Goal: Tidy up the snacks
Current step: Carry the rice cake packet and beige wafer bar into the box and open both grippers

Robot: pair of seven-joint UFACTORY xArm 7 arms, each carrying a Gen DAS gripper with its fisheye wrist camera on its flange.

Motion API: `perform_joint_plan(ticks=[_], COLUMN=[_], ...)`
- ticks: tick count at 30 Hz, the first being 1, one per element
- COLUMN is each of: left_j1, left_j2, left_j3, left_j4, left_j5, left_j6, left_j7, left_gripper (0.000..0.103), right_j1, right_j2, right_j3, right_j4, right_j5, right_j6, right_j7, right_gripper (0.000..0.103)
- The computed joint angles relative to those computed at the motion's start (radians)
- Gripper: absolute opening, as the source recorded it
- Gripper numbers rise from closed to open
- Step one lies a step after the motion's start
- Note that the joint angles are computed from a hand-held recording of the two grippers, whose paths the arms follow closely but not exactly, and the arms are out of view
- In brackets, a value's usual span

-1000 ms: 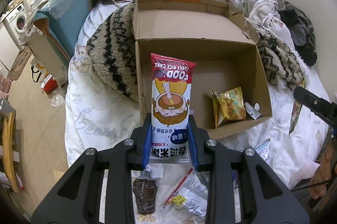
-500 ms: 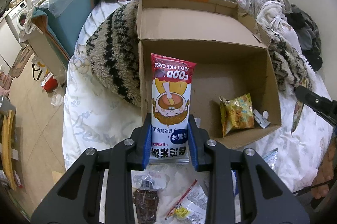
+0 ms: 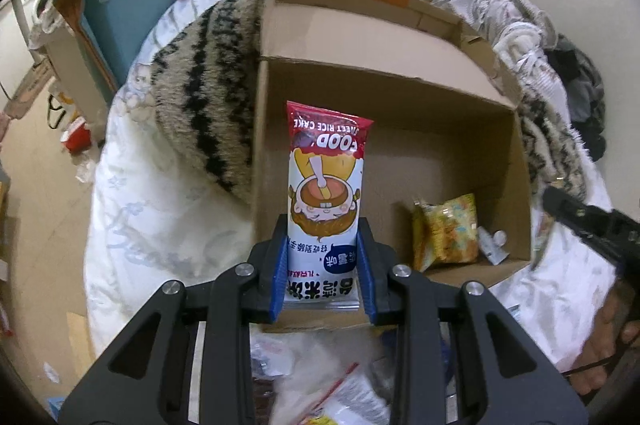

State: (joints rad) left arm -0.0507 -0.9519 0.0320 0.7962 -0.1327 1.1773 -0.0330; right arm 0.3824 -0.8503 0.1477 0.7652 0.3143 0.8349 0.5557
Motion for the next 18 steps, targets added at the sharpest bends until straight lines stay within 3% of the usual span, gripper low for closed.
perform_joint_plan(ticks=[6,18], left_j1=[-0.017,-0.020], left_j2=[-0.017,-0.008], left_j3=[-0.019,-0.024], left_j4=[-0.041,-0.078], left_j5=[0.001,0.012], left_j6=[-0.074,-0.120], left_j7=[0.015,0.005], left_gripper=[0.026,0.027], right_j1=[-0.019,0.000], right_j2=[0.031,0.074], right_j3=[0.032,0.038], right_j4=[-0.002,0.010], right_j5=[-0.039,-0.065], right_j6=[-0.030,0.047], right_j7=[0.018,0.019], right_gripper=[0.028,0.028])
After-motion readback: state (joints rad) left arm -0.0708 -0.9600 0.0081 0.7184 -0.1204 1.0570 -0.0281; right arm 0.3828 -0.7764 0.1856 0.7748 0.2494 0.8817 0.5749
